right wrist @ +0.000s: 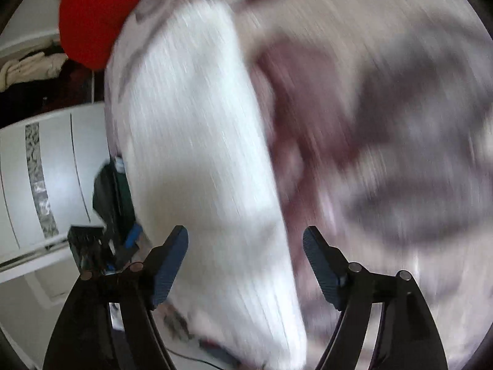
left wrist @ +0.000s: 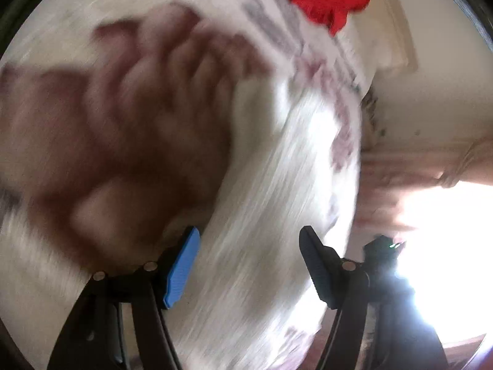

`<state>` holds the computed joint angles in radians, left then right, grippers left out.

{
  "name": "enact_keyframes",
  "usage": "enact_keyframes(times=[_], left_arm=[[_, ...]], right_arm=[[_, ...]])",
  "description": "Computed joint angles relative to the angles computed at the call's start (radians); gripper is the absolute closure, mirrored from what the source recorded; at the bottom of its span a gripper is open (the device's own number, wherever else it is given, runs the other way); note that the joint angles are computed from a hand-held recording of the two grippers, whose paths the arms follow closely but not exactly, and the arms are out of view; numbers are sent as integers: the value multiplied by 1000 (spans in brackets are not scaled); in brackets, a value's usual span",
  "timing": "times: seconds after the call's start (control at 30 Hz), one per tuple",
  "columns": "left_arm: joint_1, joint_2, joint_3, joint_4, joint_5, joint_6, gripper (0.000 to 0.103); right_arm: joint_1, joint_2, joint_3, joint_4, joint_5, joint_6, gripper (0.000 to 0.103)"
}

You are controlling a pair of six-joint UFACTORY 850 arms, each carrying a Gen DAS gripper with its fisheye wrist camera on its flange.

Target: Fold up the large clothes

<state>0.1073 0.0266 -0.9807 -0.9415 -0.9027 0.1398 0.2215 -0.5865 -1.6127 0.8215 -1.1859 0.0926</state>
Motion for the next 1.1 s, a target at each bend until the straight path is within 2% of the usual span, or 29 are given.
enact_keyframes(times=[0.1,0.13,0.2,0.23,0.33,0.37,0.4,0.43,0.47,0.5,0.53,0.57,0.7,0.87,0.9,0.97,1.0,1.03,1.07,1.1], left_arm=[[-65,79,114,163,-21,-86,38],[-86,91,159,181,-31,-94,38],[-103,103,245,104,-29,-48,36],[-104,115,276,62,-9,-21,31],[-116,151,304,-14,75,37,32],[-127,169,307,-27,105,55,42],[-136,187,312,-51,122,80,76],[-143,198,312,-42,125,70,85],[-152,209,309,-22,132,48,88],[-157,238,314,-20,147,39,91],[-157,256,318,-28,152,27,92],[-159,282,323,-36,157,10,92],[-202,409,333,46,149,-145,92],[-311,588,422,113,82,-403,92],[-351,608,452,131,72,-464,88],[-385,612,490,141,73,-515,82],[-396,600,498,176,67,-557,69],[-392,578,494,217,44,-598,64],[-376,566,490,236,26,-617,63],[-340,566,483,241,6,-615,58]], right_arm=[[29,172,293,84,12,-27,24],[40,196,350,119,12,-39,24],[87,249,490,213,36,-88,24],[103,255,523,230,50,-109,24],[160,261,618,370,129,-171,24],[170,257,627,417,153,-195,23],[184,271,639,455,205,-214,23],[197,286,651,497,250,-237,31],[205,294,658,527,268,-248,70],[206,306,671,556,266,-259,79],[213,322,674,552,287,-241,80],[224,345,671,533,309,-226,82],[244,429,681,493,306,-164,86],[257,629,789,352,222,21,86],[254,688,840,319,201,65,86],[255,743,898,271,187,124,84],[259,742,924,266,186,120,82],[262,733,941,256,190,132,76],[254,732,958,242,191,163,67],[238,738,973,233,182,180,64]])
